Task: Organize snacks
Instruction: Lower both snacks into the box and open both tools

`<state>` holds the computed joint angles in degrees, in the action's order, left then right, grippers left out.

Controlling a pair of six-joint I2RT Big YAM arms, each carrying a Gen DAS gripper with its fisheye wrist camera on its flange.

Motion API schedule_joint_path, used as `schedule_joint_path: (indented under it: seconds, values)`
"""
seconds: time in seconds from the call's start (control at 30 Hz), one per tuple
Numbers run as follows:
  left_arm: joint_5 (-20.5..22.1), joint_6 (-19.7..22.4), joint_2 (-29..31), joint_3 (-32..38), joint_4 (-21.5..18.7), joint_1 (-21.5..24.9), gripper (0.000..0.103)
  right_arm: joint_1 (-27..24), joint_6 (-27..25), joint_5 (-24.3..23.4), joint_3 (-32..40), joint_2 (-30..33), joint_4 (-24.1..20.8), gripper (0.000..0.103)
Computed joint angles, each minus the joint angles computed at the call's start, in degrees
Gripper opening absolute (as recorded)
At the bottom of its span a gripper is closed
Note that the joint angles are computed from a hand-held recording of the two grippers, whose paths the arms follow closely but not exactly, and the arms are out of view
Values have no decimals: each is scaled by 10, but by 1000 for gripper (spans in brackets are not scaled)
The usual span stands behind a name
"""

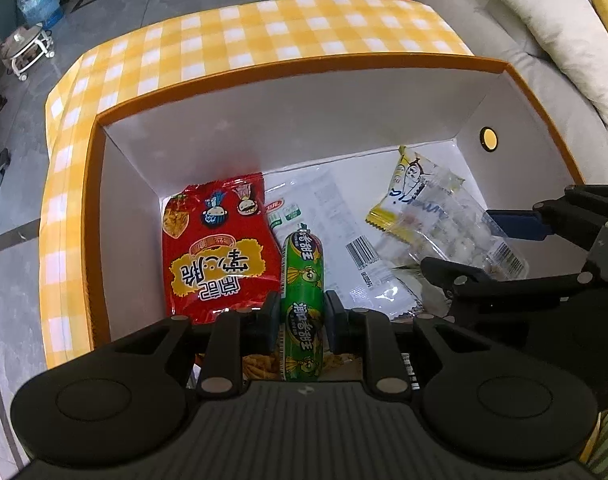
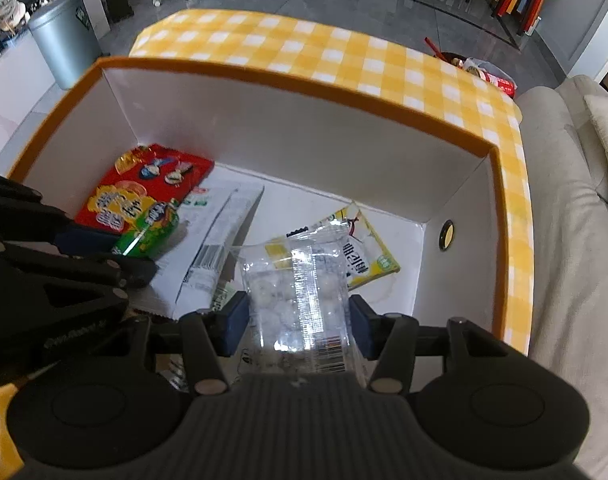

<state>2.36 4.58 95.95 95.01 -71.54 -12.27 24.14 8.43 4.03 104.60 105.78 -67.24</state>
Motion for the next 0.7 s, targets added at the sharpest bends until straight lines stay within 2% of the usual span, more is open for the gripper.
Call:
schedule_joint_path:
  seconds: [0.23, 0.27, 0.33, 0.47, 0.5, 0.57, 0.63, 0.7]
  values:
    - [-2, -1, -4, -3, 1, -1, 27, -1, -4, 5, 2, 1, -3, 55]
    - [-7, -3, -7, -3, 2, -1, 30, -1, -5, 4, 1, 0, -2, 55]
    - [-7, -2, -13, -6, 8, -2, 43, -1, -6, 5, -3, -5, 2, 56]
    - [-20, 2, -26, -10, 15, -4, 48, 3, -10, 15, -8, -15, 9, 58]
    - [-23, 1, -30, -11, 17, -4, 49, 5, -11, 21, -8, -17, 10, 61]
    - [-29, -2, -38, -13, 19, -2, 54, 7, -12, 32, -11, -24, 15, 66]
    - [-34, -6, -49, -18, 25, -1, 65, 7, -9, 34, -15, -32, 21, 70]
    - [-33, -10, -62, -23, 32, 1, 67, 7, -1, 36, -15, -37, 18, 72]
